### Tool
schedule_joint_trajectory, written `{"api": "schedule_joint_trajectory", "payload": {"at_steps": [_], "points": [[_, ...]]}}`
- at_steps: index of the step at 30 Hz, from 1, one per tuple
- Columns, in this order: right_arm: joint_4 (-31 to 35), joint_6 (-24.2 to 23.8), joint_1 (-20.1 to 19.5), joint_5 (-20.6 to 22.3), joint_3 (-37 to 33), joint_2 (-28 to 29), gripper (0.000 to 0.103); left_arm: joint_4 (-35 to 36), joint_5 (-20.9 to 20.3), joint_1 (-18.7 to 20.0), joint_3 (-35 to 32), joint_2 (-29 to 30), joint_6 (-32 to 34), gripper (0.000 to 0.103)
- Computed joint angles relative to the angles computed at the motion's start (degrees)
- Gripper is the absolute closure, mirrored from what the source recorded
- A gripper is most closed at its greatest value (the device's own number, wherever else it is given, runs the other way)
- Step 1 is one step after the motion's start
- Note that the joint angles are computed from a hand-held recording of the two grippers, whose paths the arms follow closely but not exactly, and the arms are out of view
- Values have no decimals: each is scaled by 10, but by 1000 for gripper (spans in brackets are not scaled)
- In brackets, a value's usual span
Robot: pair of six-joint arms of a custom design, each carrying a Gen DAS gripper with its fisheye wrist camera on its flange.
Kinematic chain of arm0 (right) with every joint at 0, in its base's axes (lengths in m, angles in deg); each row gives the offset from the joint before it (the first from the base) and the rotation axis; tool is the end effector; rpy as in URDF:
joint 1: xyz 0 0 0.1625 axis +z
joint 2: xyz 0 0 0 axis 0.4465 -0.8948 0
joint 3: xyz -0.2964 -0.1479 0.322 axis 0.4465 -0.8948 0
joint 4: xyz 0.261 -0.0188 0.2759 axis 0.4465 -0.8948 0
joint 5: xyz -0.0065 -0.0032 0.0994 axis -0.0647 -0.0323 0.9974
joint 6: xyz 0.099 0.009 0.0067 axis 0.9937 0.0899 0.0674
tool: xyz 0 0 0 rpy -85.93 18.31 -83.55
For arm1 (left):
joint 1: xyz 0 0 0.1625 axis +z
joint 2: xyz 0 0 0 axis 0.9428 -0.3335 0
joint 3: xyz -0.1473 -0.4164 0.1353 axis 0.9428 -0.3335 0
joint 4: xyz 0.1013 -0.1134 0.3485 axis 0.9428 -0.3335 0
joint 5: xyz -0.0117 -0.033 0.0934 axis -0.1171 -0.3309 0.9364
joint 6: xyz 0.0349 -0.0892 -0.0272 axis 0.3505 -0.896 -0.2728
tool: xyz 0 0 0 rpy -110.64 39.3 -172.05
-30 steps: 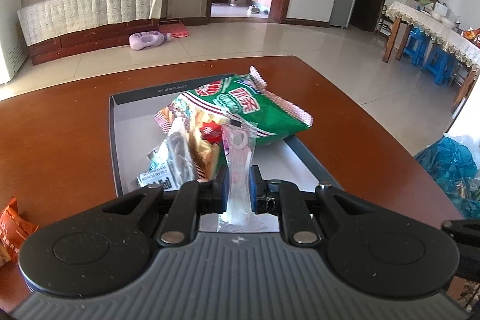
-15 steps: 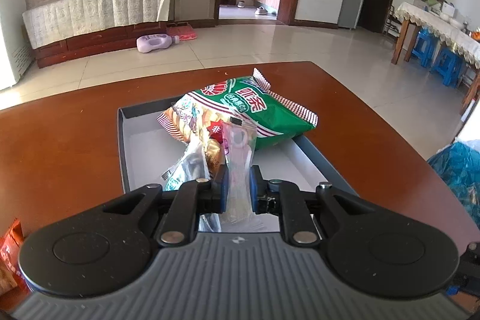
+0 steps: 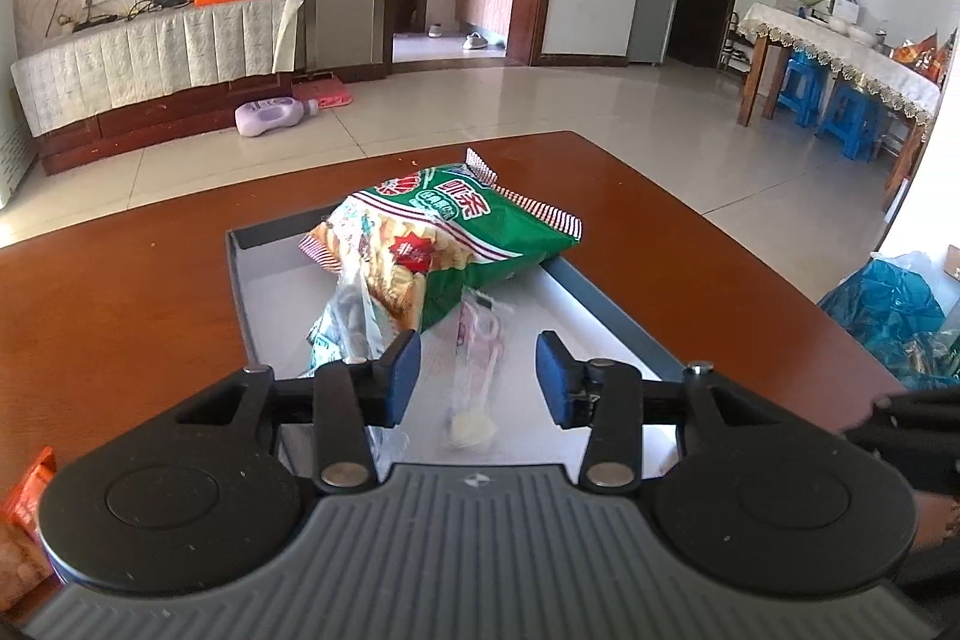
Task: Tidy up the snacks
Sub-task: 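Open the right tool to drop the pastry into the box while the left tool returns to the pile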
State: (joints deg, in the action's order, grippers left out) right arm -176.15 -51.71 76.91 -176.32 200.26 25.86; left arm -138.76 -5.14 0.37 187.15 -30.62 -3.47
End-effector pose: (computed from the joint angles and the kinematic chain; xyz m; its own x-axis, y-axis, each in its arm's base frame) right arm 0.2240 -0.4936 -0.0643 -0.6868 -0.4905 0.5363 -0.7079 0.6187 -0.3407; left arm 0.0115 -0.5433 0.1821 -0.7607 0.1138 -0.6390 0.5686 0.5918 -0.5715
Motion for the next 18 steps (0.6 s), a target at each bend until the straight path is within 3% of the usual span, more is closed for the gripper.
{"api": "schedule_joint_trajectory", "payload": {"at_steps": [8, 15, 18], "points": [[7, 26, 5, -6, -16, 7, 65, -43, 26, -22, 75, -43, -9, 52], [25, 48, 16, -17, -43, 22, 65, -82, 109, -53, 130, -66, -15, 47], [34, 55, 23, -27, -59, 33, 65, -75, 117, -55, 149, -89, -43, 47]]}}
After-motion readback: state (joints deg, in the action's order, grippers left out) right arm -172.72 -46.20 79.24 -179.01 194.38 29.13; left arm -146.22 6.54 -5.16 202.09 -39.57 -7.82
